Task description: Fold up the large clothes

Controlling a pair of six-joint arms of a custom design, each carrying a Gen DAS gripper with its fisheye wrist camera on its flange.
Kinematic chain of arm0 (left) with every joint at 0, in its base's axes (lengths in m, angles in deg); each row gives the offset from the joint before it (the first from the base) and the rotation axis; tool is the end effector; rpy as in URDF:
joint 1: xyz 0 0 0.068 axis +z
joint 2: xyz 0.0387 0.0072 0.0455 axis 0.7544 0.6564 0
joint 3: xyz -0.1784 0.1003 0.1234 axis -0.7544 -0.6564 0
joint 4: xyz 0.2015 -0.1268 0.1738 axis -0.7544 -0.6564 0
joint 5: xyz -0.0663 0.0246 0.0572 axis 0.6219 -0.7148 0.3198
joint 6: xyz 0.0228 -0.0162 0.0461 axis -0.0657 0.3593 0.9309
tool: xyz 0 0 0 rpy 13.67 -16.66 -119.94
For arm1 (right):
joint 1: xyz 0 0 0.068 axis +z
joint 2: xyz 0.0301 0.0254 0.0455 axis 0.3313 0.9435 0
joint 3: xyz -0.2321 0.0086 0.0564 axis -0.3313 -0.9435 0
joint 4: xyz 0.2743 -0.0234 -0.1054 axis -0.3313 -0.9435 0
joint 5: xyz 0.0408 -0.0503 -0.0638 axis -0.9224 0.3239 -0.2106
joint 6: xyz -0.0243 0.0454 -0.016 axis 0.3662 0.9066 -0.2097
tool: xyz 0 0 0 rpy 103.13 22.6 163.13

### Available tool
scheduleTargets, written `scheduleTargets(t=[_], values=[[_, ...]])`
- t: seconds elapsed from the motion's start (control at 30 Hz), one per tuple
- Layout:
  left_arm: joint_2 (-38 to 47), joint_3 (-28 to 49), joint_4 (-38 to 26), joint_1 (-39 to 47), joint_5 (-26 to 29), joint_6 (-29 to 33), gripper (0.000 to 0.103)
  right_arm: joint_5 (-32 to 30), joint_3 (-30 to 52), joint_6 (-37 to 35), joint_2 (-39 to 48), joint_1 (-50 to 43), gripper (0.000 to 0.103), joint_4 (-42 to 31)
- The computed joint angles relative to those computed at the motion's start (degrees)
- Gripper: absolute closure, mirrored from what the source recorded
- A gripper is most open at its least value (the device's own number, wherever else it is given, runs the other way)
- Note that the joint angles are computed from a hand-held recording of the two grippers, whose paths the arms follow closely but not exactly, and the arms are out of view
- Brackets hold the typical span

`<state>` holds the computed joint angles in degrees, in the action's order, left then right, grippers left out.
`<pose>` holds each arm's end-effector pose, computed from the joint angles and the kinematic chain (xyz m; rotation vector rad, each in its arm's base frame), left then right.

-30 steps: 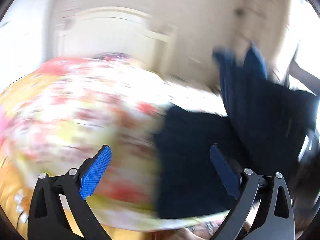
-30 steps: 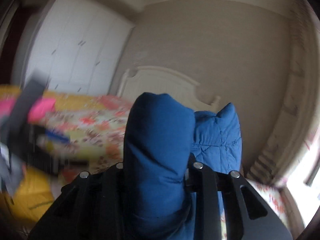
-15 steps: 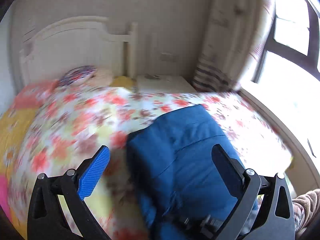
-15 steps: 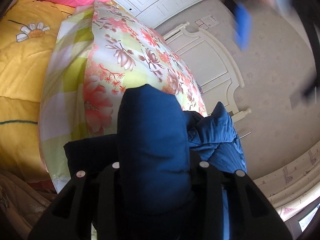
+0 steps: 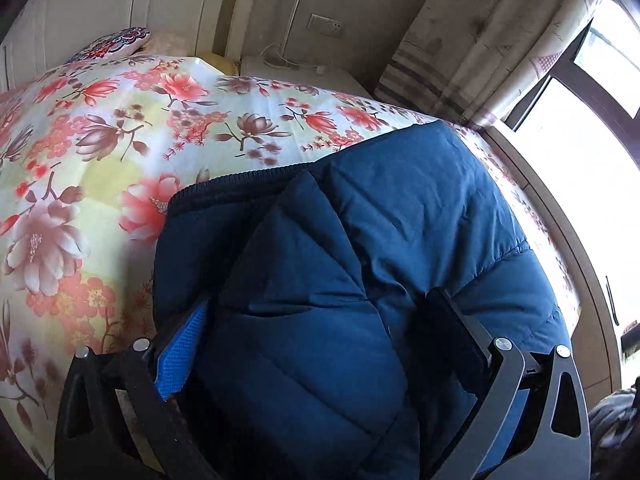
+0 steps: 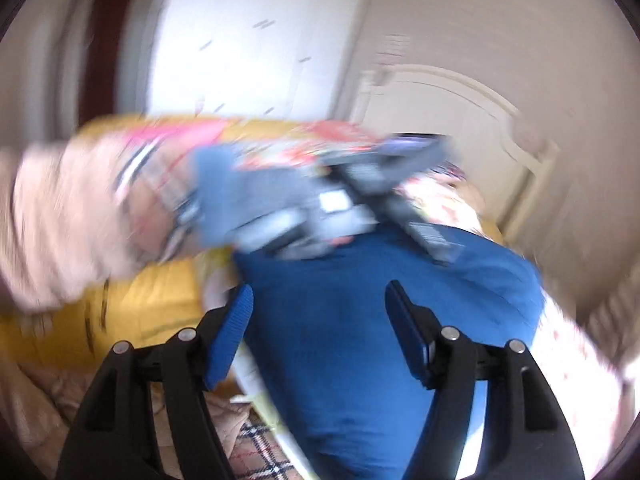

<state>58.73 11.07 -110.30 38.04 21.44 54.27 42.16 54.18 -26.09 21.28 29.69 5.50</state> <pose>0.3703 -0.0783 0.2083 0.0428 2.4540 -0.4129 0.1875 0.0552 0.2374 -1.1416 1.8162 0.4308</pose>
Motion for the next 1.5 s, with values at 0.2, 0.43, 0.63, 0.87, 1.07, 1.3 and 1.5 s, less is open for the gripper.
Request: scheduleTargets(t=[0.2,0.43,0.63,0.87,1.07,1.3,1.5], values=[[-1.12,-0.9,1.75,-2.46,-5.79,-1.24,0.004,11.39,-3.04,1.09,5.94,8.97,0.034,6.25],[-4.71,-4.28,2.12,-3.72,-9.54,-2.5,0.004,8.95,-1.88,-7.71,9.25,6.22,0.034,4.34],[-10.14,-0.72,-6.61,-10.68,-28.3,-1.13,0.004,-9.25,14.44,-9.32,22.06,-12.47,0.038,1.18],[-10.37,-4.03,-8.06,-9.77,-29.25,-6.14,0.004,-2.99,48.77,10.09,60.9,-12.75,0.076,8.01],[-15.48,-12.81,-1.55,-11.52,-33.5,-11.57,0.004,8.53,75.99,9.59,90.19,-4.25,0.082,-3.36],[-15.41,-14.5,0.72,-11.65,-33.34,-11.66,0.004,13.26,80.66,6.8,88.94,-3.35,0.078,-7.66],[-13.69,-8.5,-7.15,-12.17,-36.12,-10.09,0.004,19.52,71.47,6.68,87.1,0.07,0.078,2.18]])
